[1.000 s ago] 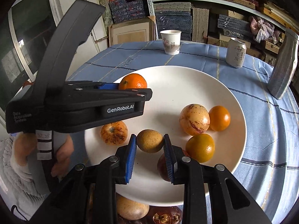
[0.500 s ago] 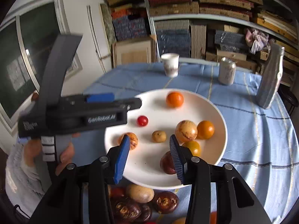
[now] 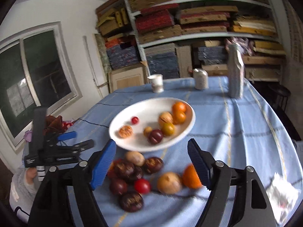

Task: Organize fruits
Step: 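Move the left gripper to the tan round fruit and grasp it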

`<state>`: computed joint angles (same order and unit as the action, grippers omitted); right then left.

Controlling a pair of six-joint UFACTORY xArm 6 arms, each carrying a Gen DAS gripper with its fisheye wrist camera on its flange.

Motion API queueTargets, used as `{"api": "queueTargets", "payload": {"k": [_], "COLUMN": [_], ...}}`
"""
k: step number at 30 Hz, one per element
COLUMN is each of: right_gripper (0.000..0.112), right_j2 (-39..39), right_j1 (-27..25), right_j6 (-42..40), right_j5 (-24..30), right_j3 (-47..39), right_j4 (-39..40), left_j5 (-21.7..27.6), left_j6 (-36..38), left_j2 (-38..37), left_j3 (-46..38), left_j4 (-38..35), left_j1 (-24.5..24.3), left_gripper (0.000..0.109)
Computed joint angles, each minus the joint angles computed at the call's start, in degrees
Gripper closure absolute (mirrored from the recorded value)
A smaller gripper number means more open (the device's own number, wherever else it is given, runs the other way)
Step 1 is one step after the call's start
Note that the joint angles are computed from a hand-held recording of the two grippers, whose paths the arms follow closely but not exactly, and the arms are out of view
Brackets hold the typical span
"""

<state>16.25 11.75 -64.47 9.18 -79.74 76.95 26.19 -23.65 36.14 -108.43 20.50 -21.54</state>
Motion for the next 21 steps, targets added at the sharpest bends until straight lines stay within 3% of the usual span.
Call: {"api": "queueTargets", "payload": {"k": [2,6,16,21], "right_gripper": [0.033,0.033,0.031,0.031], "right_j2": [0.08,0.28,0.86,0.59], "right_j1": [-1.64,-3.06,-2.31,-2.38], "right_j6": [4.73,6.62,10.39,10.23], "right_j5": [0.54,0.29,-1.34,-1.14], "right_j3": [1.84,2.86,3.52,3.99], "right_j4": [-2.11,-0.94,-5.07,-5.1], "left_j5": [-1.58,-1.63,2.46,2.76], "left_j6": [-0.49,3.13,8.37,6.58], "left_j2": [-2.27,-2.05,1.94,2.93], "left_j3": [4.66,5.05,-0.54,-2.08], "left_j4": [1.58,0.47,-2.38,-0.01], "left_j1": [-0.19,-1.27,-2.17,-1.93], "left_gripper": [0.014,0.014,0.013,0.009]}}
